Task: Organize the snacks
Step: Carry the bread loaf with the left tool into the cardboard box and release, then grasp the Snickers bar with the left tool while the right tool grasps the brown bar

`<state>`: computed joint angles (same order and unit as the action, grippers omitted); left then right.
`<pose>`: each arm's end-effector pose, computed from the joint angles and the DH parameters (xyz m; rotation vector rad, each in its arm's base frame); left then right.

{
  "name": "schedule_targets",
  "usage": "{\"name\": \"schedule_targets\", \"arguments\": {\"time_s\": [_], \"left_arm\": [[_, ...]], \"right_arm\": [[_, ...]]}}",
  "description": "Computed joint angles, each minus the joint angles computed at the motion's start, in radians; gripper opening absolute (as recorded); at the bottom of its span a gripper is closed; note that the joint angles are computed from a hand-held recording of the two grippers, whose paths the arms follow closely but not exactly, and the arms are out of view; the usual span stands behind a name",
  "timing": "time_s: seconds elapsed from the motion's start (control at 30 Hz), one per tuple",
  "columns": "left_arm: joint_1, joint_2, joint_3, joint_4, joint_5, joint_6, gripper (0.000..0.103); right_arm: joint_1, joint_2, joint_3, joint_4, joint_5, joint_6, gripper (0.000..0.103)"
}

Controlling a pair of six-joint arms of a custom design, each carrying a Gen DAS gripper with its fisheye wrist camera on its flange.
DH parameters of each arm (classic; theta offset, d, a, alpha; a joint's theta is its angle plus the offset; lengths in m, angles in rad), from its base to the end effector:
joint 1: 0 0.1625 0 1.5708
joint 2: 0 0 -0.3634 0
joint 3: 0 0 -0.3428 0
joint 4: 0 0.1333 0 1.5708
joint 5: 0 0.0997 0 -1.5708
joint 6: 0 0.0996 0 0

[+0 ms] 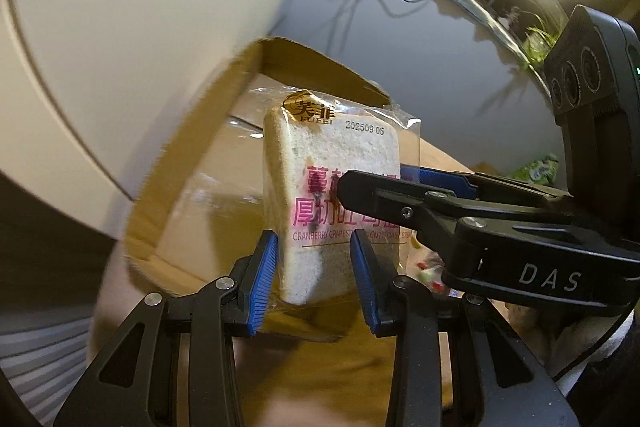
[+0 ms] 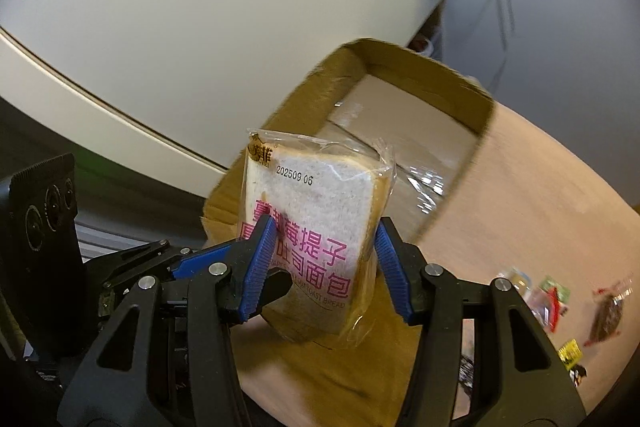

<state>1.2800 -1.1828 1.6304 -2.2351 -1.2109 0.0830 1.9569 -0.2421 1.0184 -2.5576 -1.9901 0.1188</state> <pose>-0.0004 -0.5885 0.2809 0.4634 2.7470 -0.3539 0.3548 -0.6264 -0.0587 0.3059 -2.7402 0.4285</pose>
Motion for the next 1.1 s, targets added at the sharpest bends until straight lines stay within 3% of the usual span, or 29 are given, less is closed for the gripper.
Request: {"name": "schedule_targets", "arguments": {"time_s": [0.27, 0.57, 0.83, 1.1], "left_arm": [[0.021, 0.034, -0.033, -0.004, 0.029, -0.013, 0.035], [0.019, 0.034, -0.030, -0.027, 0.052, -0.002, 0.035], [0.002, 0.024, -0.005, -0.054, 0.067, 0.026, 0.035], [-0.042, -0.008, 0.078, -0.119, 0.064, 0.106, 0.038]], "right_arm": [[-0.004, 0.100, -0.157, 0.104, 0.020, 0.004, 0.055], [-0.008, 0.115, -0.169, 0.112, 0.008, -0.002, 0.055], [-0.008, 0.070, -0.100, 0.061, -0.013, -0.002, 0.055], [-0.012, -0.051, 0.110, -0.060, -0.078, 0.004, 0.055]]}}
